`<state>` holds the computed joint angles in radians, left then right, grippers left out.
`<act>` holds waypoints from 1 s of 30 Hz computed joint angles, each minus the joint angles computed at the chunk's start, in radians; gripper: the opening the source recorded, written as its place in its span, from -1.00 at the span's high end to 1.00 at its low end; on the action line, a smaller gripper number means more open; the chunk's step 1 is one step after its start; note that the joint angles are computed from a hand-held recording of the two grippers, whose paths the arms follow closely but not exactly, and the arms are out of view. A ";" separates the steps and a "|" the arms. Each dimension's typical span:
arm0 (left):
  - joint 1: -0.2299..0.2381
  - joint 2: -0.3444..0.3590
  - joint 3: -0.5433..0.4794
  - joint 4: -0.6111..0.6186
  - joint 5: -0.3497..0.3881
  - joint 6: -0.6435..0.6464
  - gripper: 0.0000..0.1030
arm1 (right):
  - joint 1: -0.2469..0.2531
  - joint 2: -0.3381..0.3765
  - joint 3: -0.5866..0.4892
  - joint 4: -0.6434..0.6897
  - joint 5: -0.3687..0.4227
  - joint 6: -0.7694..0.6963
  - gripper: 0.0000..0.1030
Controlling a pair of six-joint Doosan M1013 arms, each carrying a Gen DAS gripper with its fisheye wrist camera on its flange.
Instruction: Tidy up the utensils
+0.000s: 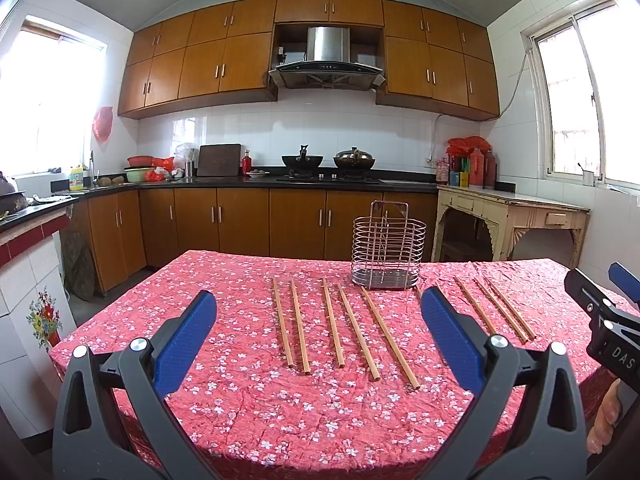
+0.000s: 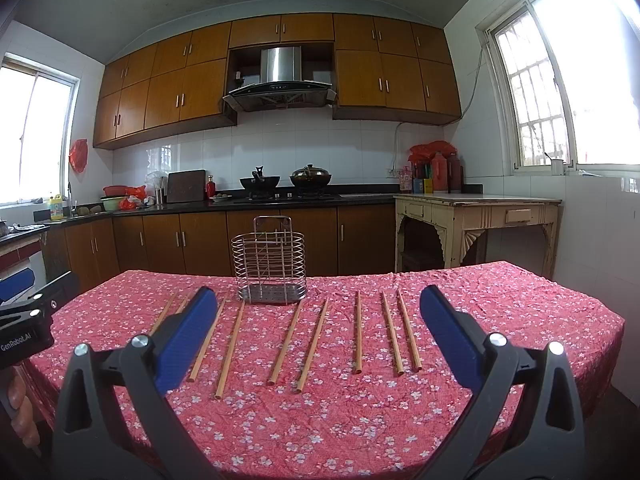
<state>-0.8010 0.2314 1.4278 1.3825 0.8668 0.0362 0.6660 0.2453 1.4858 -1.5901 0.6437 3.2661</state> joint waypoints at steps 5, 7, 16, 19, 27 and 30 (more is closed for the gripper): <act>0.000 0.000 -0.001 0.000 0.000 0.001 -0.96 | 0.001 0.001 -0.002 0.002 0.000 -0.002 -0.93; 0.000 0.000 -0.001 0.000 0.000 0.001 -0.96 | 0.000 0.000 -0.001 0.000 0.001 0.001 -0.93; 0.000 0.001 -0.002 -0.001 0.001 0.001 -0.96 | 0.001 0.000 -0.002 0.003 0.001 0.001 -0.93; 0.000 0.002 -0.002 -0.002 0.000 0.001 -0.96 | 0.002 0.000 -0.003 0.006 0.002 0.000 -0.93; -0.001 0.003 -0.002 -0.001 0.001 -0.002 -0.96 | 0.000 0.000 0.001 0.003 0.001 0.010 -0.93; -0.001 0.003 -0.002 -0.002 0.000 -0.002 -0.96 | 0.001 0.002 0.001 0.004 0.001 0.011 -0.93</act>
